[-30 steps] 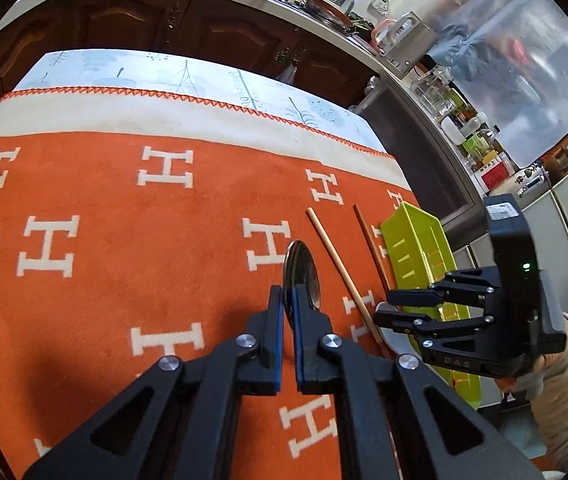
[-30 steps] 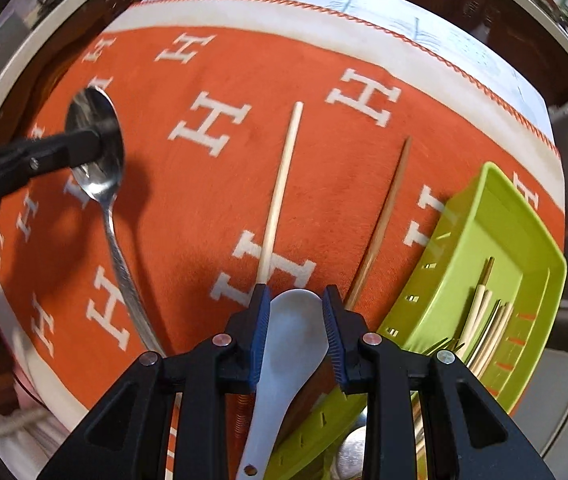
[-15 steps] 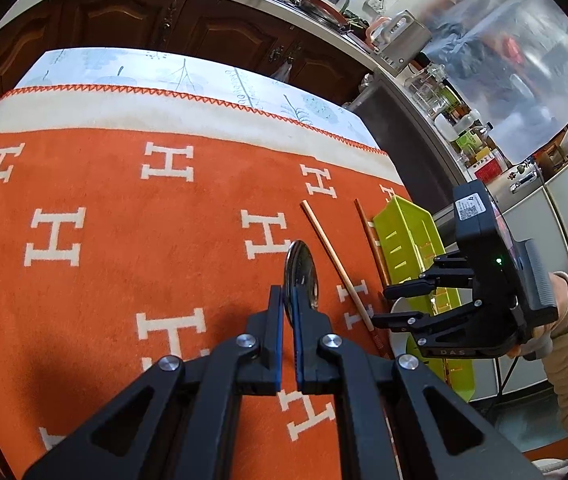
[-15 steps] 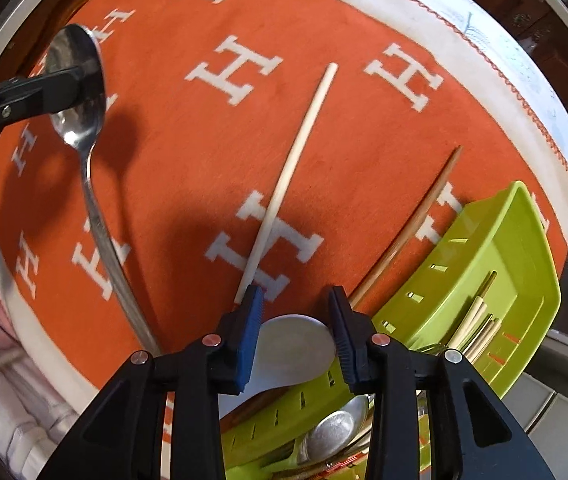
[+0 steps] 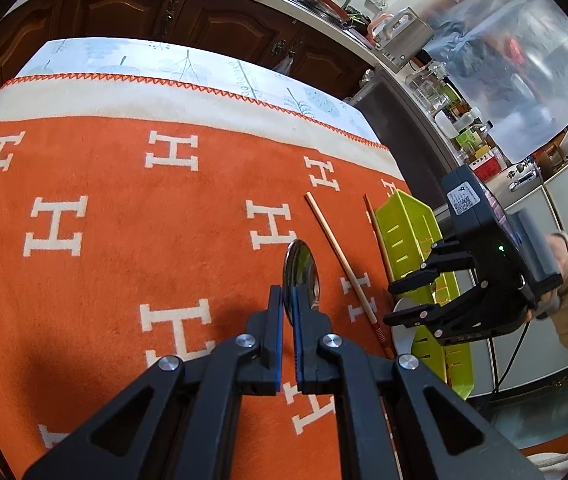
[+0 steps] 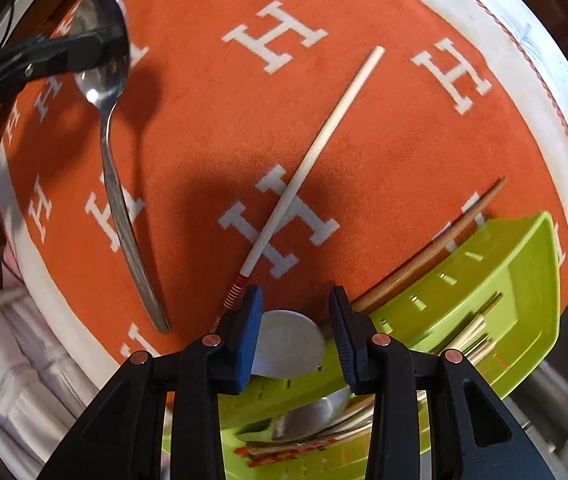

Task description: Organize utensils

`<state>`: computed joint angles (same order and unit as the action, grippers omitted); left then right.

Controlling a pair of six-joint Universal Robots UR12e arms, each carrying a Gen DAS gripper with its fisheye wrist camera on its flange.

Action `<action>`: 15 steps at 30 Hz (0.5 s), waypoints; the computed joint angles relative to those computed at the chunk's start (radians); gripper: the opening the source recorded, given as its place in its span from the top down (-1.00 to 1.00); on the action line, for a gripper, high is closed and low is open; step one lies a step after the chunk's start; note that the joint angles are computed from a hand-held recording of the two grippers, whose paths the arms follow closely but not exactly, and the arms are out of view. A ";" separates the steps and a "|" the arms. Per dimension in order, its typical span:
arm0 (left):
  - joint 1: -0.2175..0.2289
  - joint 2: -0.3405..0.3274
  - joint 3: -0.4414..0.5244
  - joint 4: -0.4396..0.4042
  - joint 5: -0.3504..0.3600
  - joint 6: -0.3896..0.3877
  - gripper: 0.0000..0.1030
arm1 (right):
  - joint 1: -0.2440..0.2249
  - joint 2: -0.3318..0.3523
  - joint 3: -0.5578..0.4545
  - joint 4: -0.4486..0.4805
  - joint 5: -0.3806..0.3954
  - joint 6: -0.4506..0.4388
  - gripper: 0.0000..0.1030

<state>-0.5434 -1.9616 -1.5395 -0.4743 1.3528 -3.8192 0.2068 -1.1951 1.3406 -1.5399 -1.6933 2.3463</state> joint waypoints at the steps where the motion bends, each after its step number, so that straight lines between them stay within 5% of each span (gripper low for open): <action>1: -0.001 0.000 0.000 -0.003 0.000 0.006 0.96 | 0.004 0.002 -0.004 0.003 -0.018 -0.028 0.32; 5: -0.002 -0.001 0.004 -0.002 0.000 0.020 0.96 | 0.031 0.004 -0.004 -0.009 -0.085 -0.105 0.35; 7: -0.003 -0.002 0.003 0.010 0.002 0.021 0.96 | 0.031 -0.007 0.009 -0.035 -0.067 -0.151 0.45; 10: -0.003 -0.003 -0.002 0.035 -0.002 0.006 0.97 | 0.029 -0.020 0.022 -0.065 -0.061 -0.191 0.94; 15: -0.005 0.001 -0.011 0.072 -0.002 -0.005 0.97 | 0.003 -0.069 0.065 -0.182 0.025 -0.155 1.00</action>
